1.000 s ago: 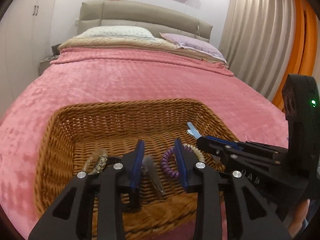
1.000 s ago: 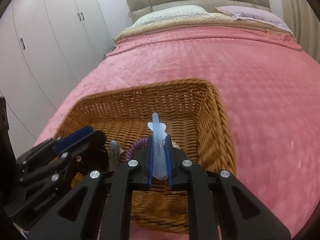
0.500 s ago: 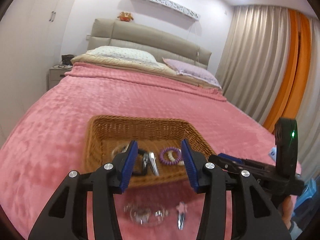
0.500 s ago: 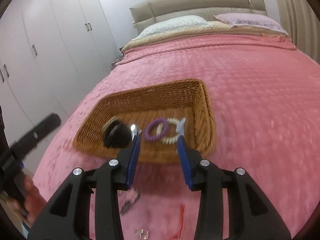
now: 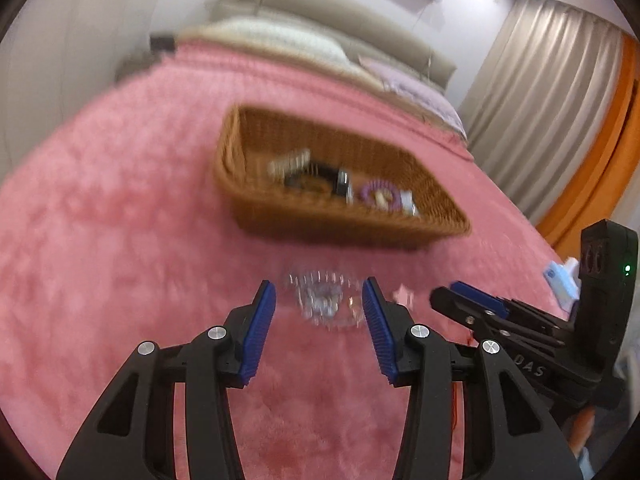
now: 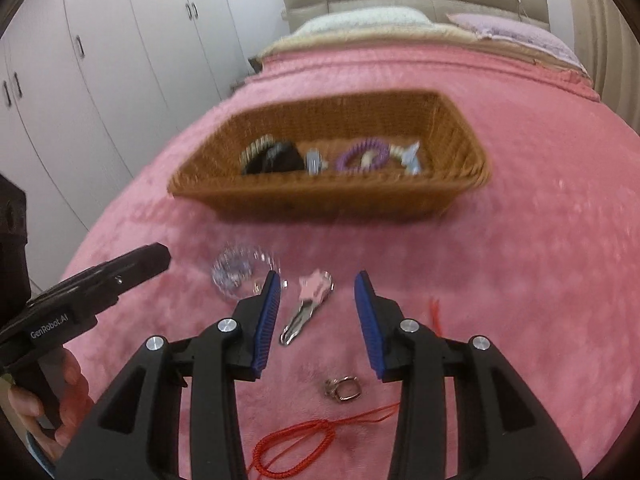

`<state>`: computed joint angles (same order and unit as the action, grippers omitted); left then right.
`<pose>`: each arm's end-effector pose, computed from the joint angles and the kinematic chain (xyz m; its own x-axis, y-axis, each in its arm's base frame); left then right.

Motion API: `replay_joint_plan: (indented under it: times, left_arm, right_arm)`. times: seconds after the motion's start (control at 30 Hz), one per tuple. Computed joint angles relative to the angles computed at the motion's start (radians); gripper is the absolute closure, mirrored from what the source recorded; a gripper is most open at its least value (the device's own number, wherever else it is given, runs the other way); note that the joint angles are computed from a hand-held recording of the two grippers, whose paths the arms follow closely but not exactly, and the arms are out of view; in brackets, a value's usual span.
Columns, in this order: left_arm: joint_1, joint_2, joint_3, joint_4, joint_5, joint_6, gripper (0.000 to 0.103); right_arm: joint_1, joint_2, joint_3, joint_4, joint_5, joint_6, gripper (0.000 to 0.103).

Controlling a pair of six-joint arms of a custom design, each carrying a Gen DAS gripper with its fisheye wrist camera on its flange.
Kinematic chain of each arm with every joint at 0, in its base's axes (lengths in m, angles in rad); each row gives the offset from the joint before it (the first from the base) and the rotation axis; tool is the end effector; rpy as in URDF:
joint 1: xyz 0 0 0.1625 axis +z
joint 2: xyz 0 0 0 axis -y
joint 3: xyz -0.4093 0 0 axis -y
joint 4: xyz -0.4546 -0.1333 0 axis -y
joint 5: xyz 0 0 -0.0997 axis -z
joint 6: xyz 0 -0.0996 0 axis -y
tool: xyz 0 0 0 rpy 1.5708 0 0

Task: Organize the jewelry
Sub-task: 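Grasp the crystal bracelet with the left tool while the right grasps the pink star clip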

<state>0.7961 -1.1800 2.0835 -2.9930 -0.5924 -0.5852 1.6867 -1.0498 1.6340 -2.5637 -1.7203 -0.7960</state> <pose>-0.2314 -0.5451 0.1850 -0.9080 -0.2622 -0.3268 0.1271 0.5707 -0.8112 0.2002 -0.6951 0.2160 -0.6161 -0.6902 0.3796 -0.7810 0.5979 -0.1804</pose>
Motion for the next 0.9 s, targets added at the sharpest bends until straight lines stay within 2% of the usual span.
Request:
replay_joint_plan:
  times: [0.03, 0.1, 0.2, 0.3, 0.37, 0.4, 0.47, 0.5, 0.6, 0.67, 0.7, 0.77, 0.83, 0.9]
  left_arm:
    - [0.016, -0.011, 0.005, 0.001, -0.047, -0.008, 0.059]
    - [0.037, -0.026, 0.009, 0.012, -0.087, -0.03, 0.061]
    - [0.055, -0.044, 0.003, 0.036, -0.113, -0.03, 0.061]
    - [0.075, -0.046, -0.03, 0.11, -0.116, -0.023, 0.061]
    - [0.097, -0.035, -0.062, 0.165, -0.147, -0.02, 0.061]
    - [0.106, -0.028, -0.074, 0.172, -0.164, -0.014, 0.061]
    - [0.124, -0.015, -0.094, 0.186, -0.182, -0.008, 0.062]
    - [0.13, -0.006, -0.107, 0.207, -0.175, -0.01, 0.067]
    - [0.134, 0.01, -0.133, 0.248, -0.159, 0.007, 0.069]
    - [0.131, 0.02, -0.148, 0.274, -0.148, 0.015, 0.075]
    - [0.132, 0.023, -0.15, 0.274, -0.15, 0.022, 0.081]
    - [0.123, 0.035, -0.157, 0.292, -0.123, 0.026, 0.083]
    - [0.117, 0.04, -0.16, 0.295, -0.107, 0.034, 0.096]
    - [0.111, 0.037, -0.152, 0.279, -0.098, 0.031, 0.097]
  right_arm:
    - [0.001, 0.005, -0.001, 0.008, -0.008, 0.001, 0.068]
    - [0.003, 0.013, -0.005, 0.014, -0.026, 0.007, 0.069]
    - [0.004, 0.022, -0.018, 0.033, -0.032, 0.014, 0.068]
    - [0.009, 0.039, -0.031, 0.043, -0.052, 0.023, 0.068]
    - [0.014, 0.053, -0.041, 0.05, -0.07, 0.03, 0.069]
    - [0.015, 0.057, -0.043, 0.048, -0.077, 0.034, 0.073]
    - [0.015, 0.067, -0.051, 0.051, -0.084, 0.037, 0.074]
    - [0.016, 0.072, -0.053, 0.053, -0.089, 0.04, 0.074]
    - [0.019, 0.086, -0.059, 0.044, -0.096, 0.039, 0.074]
    - [0.023, 0.092, -0.058, 0.03, -0.106, 0.033, 0.074]
    - [0.026, 0.096, -0.055, 0.01, -0.115, 0.032, 0.08]
    - [0.028, 0.1, -0.05, -0.008, -0.118, 0.029, 0.082]
    - [0.027, 0.099, -0.044, -0.022, -0.114, 0.025, 0.083]
    - [0.023, 0.092, -0.036, -0.033, -0.101, 0.027, 0.083]
